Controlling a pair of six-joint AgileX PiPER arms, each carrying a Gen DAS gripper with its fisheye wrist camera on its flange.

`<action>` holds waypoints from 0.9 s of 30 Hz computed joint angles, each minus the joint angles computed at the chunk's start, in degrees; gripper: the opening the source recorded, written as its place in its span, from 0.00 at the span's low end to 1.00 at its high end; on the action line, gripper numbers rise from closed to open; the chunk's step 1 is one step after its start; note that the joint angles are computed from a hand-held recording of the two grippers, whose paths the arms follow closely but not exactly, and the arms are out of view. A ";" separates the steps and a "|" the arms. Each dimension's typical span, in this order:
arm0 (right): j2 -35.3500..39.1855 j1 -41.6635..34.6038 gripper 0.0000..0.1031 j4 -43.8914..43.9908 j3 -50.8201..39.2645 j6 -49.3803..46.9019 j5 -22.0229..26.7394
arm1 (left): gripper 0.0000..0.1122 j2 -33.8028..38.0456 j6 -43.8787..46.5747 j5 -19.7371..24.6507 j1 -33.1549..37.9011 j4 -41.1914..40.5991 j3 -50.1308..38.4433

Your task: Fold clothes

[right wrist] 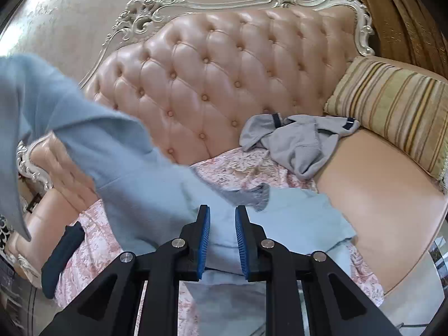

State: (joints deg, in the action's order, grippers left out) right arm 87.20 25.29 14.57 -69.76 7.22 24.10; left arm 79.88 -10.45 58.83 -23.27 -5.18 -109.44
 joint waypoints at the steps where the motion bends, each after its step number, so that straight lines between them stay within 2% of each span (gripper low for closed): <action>1: 0.67 -0.23 0.19 -0.58 -0.73 0.25 0.84 | 0.04 -0.30 -0.03 -0.17 0.23 -0.32 0.57; 5: -0.06 0.11 0.20 4.34 -1.86 -4.25 1.28 | 0.04 -1.25 -0.60 -0.29 -0.80 1.37 1.98; 7: 1.02 2.10 0.21 -0.45 -5.06 -1.14 2.79 | 0.04 -1.57 -0.66 -0.20 -0.93 1.50 2.27; 9: 4.65 4.12 0.27 -4.67 -10.69 0.56 7.37 | 0.04 -2.16 -0.74 -0.32 -0.91 1.39 2.97; 12: 10.78 6.98 0.43 -10.92 -18.28 2.17 14.04 | 0.04 -4.49 -0.95 -1.08 -0.89 1.82 6.39; 14: 14.36 9.49 0.47 -18.39 -21.52 5.36 17.29 | 0.04 -6.45 -0.90 -1.78 0.28 1.14 9.88; 16: 17.30 10.65 0.45 -21.83 -22.49 5.10 19.04 | 0.04 -8.43 -0.33 -2.50 2.60 -0.51 13.89; 17: 18.20 11.15 0.35 -23.08 -21.93 4.27 19.02 | 0.04 -9.19 0.08 -2.82 3.81 -1.49 15.61; 18: 19.14 11.74 0.14 -24.68 -21.35 3.63 19.02 | 0.04 -10.07 0.68 -3.19 5.21 -2.70 17.60; 19: 19.55 12.32 0.07 -27.27 -20.13 4.74 18.54 | 0.04 -10.89 1.37 -3.50 6.65 -3.94 19.53; 21: 19.52 12.81 0.07 -31.91 -16.32 8.41 16.21 | 0.04 -13.04 2.86 -4.33 9.50 -6.64 24.31; 25: 15.87 9.12 0.07 -33.70 -6.79 15.38 7.84 | 0.03 -17.28 7.10 -5.41 15.81 -12.83 34.00; 27: 13.99 7.58 0.07 -34.54 -4.30 17.14 6.41 | 0.03 -19.07 8.76 -5.51 18.37 -14.50 39.08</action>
State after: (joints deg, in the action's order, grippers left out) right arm 101.18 32.88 -19.97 -74.07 24.36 30.51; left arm 60.81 -1.69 53.32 -4.89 -19.68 -70.37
